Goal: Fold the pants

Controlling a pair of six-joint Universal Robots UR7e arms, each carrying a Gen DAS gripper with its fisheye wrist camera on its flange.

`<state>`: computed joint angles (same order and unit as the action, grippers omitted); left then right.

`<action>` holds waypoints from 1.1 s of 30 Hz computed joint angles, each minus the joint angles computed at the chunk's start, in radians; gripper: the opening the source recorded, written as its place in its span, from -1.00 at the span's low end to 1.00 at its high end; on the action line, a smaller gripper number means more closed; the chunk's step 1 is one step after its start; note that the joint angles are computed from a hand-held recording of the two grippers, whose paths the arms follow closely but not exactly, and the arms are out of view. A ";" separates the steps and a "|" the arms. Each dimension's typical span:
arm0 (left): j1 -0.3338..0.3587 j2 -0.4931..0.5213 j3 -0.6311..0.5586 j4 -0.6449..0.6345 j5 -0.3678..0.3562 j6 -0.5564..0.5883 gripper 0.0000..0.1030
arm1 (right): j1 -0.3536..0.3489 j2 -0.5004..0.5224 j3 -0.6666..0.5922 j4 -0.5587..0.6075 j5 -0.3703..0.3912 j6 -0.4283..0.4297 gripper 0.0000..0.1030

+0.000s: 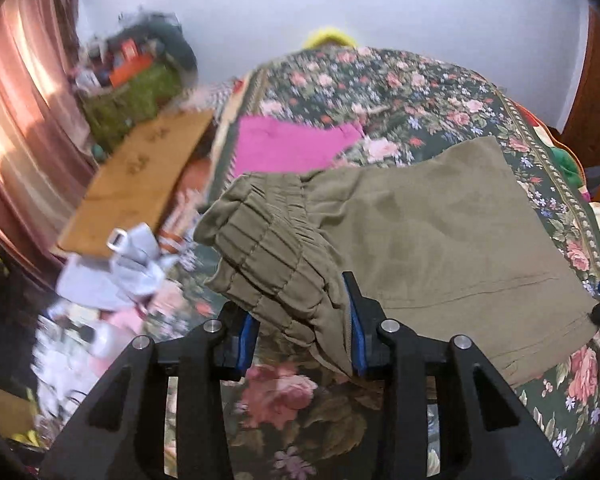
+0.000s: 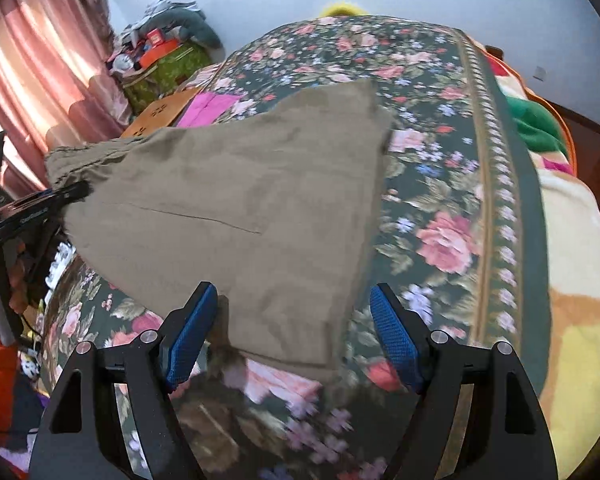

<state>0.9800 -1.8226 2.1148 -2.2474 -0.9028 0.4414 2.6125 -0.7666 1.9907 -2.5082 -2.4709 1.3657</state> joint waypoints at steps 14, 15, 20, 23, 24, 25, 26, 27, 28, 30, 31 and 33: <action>-0.208 -0.057 0.063 -0.081 -0.011 0.002 -0.46 | -0.001 0.006 0.055 -0.093 0.024 -0.001 0.46; -0.227 -0.060 0.066 -0.071 -0.029 -0.001 -0.48 | 0.000 0.007 0.056 -0.099 0.024 -0.002 0.46; -0.286 -0.056 0.066 -0.011 -0.102 -0.044 -0.55 | 0.000 0.011 0.065 -0.132 0.020 -0.017 0.46; -0.306 -0.042 0.056 0.038 -0.161 -0.083 -0.56 | 0.000 0.013 0.072 -0.155 0.018 -0.027 0.46; -0.311 -0.043 0.054 0.056 -0.178 -0.096 -0.57 | 0.000 0.014 0.074 -0.162 0.018 -0.029 0.46; -0.317 -0.039 0.052 0.076 -0.198 -0.113 -0.57 | 0.000 0.014 0.076 -0.170 0.018 -0.032 0.46; -0.323 -0.037 0.051 0.096 -0.215 -0.128 -0.57 | -0.001 0.014 0.080 -0.180 0.019 -0.034 0.46; -0.326 -0.030 0.047 0.117 -0.238 -0.141 -0.57 | -0.001 0.014 0.082 -0.187 0.019 -0.037 0.46; -0.328 -0.027 0.047 0.134 -0.253 -0.150 -0.57 | 0.000 0.014 0.084 -0.193 0.019 -0.039 0.46; -0.330 -0.019 0.043 0.165 -0.283 -0.163 -0.57 | -0.002 0.014 0.089 -0.207 0.019 -0.046 0.46; -0.329 -0.011 0.040 0.189 -0.304 -0.171 -0.57 | -0.002 0.015 0.089 -0.210 0.019 -0.048 0.46; -0.320 -0.005 0.035 0.229 -0.340 -0.180 -0.57 | -0.003 0.016 0.092 -0.220 0.019 -0.051 0.46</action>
<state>0.6601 -1.8271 2.1499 -2.0183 -1.2428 0.2619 2.6099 -0.7505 2.0825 -2.7286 -2.4520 1.3150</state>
